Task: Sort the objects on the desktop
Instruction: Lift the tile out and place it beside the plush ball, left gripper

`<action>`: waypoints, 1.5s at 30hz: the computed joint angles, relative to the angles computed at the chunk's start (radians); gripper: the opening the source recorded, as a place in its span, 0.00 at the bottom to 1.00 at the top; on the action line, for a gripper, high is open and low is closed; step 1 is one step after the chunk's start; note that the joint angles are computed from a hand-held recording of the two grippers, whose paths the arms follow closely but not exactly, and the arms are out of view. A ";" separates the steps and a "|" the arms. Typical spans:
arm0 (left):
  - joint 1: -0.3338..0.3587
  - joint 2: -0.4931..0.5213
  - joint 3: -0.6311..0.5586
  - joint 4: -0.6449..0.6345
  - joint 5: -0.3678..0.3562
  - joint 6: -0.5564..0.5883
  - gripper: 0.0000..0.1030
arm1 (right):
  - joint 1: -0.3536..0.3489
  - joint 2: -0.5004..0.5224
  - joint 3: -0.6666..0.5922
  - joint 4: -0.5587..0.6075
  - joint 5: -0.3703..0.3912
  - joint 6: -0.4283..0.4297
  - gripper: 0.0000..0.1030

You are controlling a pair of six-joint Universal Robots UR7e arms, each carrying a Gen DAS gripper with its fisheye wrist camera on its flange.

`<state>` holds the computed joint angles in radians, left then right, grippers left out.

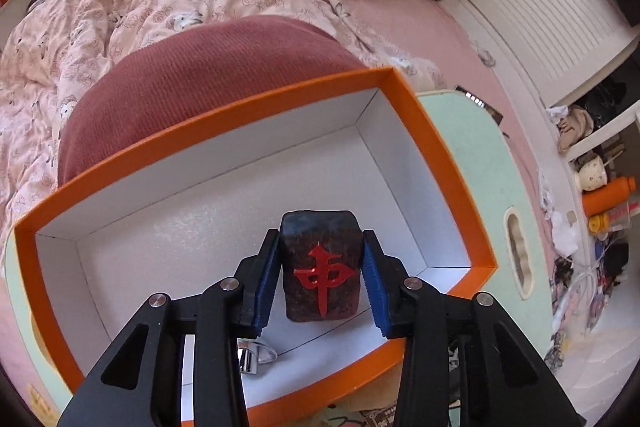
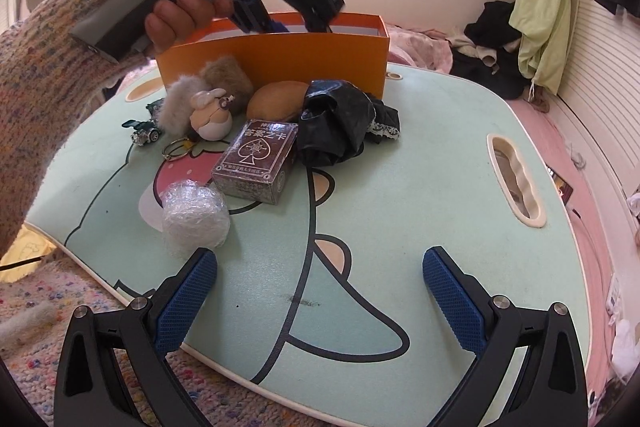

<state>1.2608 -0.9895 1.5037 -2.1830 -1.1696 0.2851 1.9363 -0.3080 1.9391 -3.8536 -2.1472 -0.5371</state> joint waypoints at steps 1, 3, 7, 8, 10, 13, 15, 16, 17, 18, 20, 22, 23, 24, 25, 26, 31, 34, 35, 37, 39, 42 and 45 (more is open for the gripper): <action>-0.002 -0.014 0.002 -0.011 -0.013 0.006 0.39 | 0.000 -0.001 0.000 0.000 0.000 0.000 1.00; -0.008 -0.054 0.025 -0.047 -0.040 0.037 0.39 | 0.000 0.000 0.000 0.000 0.000 -0.001 1.00; -0.021 -0.111 0.061 -0.090 -0.051 0.074 0.39 | -0.001 0.000 0.000 0.000 0.001 -0.001 1.00; -0.021 -0.124 0.067 -0.098 -0.064 0.074 0.39 | -0.001 0.000 0.000 0.000 0.001 -0.002 1.00; -0.015 -0.145 0.069 -0.092 -0.106 0.075 0.39 | -0.001 -0.001 0.001 0.001 0.001 -0.002 1.00; -0.006 -0.197 0.096 -0.051 -0.174 0.096 0.39 | -0.002 0.000 0.000 0.001 0.002 -0.002 1.00; 0.004 -0.234 0.133 -0.034 -0.212 0.106 0.39 | -0.002 0.000 0.000 0.001 0.002 -0.003 1.00; 0.011 -0.250 0.152 -0.023 -0.234 0.113 0.39 | -0.002 -0.001 0.000 0.001 0.001 -0.004 1.00; 0.022 -0.265 0.170 -0.014 -0.255 0.120 0.39 | -0.002 -0.001 0.000 0.001 0.002 -0.003 1.00; 0.032 -0.276 0.187 -0.010 -0.268 0.123 0.39 | -0.003 -0.001 0.000 0.001 0.003 -0.003 1.00; 0.054 -0.283 0.211 -0.006 -0.284 0.127 0.39 | -0.003 -0.001 0.001 0.002 0.003 -0.003 1.00; 0.083 -0.274 0.214 0.013 -0.311 0.123 0.39 | -0.002 -0.001 0.000 0.002 0.002 -0.004 1.00; 0.097 -0.268 0.210 0.023 -0.325 0.121 0.39 | -0.003 -0.001 0.000 0.002 0.002 -0.004 1.00; 0.109 -0.266 0.216 0.021 -0.334 0.116 0.39 | -0.003 -0.001 0.000 0.002 0.003 -0.004 1.00; 0.119 -0.264 0.217 0.020 -0.336 0.115 0.40 | -0.003 -0.001 0.000 0.002 0.003 -0.004 1.00; 0.127 -0.261 0.215 0.026 -0.338 0.116 0.42 | -0.003 -0.001 0.000 0.002 0.003 -0.004 1.00; 0.151 -0.296 0.254 -0.041 -0.332 0.155 0.44 | -0.003 -0.001 0.000 0.003 0.003 -0.005 1.00; 0.164 -0.337 0.278 -0.073 -0.359 0.202 0.45 | -0.004 -0.002 0.001 0.003 0.003 -0.005 1.00; 0.172 -0.350 0.276 -0.064 -0.372 0.227 0.51 | -0.004 -0.001 0.000 0.003 0.004 -0.005 1.00; 0.176 -0.390 0.308 -0.102 -0.350 0.246 0.65 | -0.004 -0.002 0.000 0.003 0.003 -0.005 1.00; 0.175 -0.432 0.350 -0.138 -0.314 0.270 0.68 | -0.005 -0.001 0.000 0.003 0.004 -0.006 1.00; 0.183 -0.483 0.401 -0.138 -0.283 0.314 0.70 | -0.006 -0.002 0.000 0.004 0.004 -0.007 1.00; 0.193 -0.520 0.480 -0.195 -0.227 0.345 0.78 | -0.006 -0.003 0.002 0.003 0.004 -0.006 1.00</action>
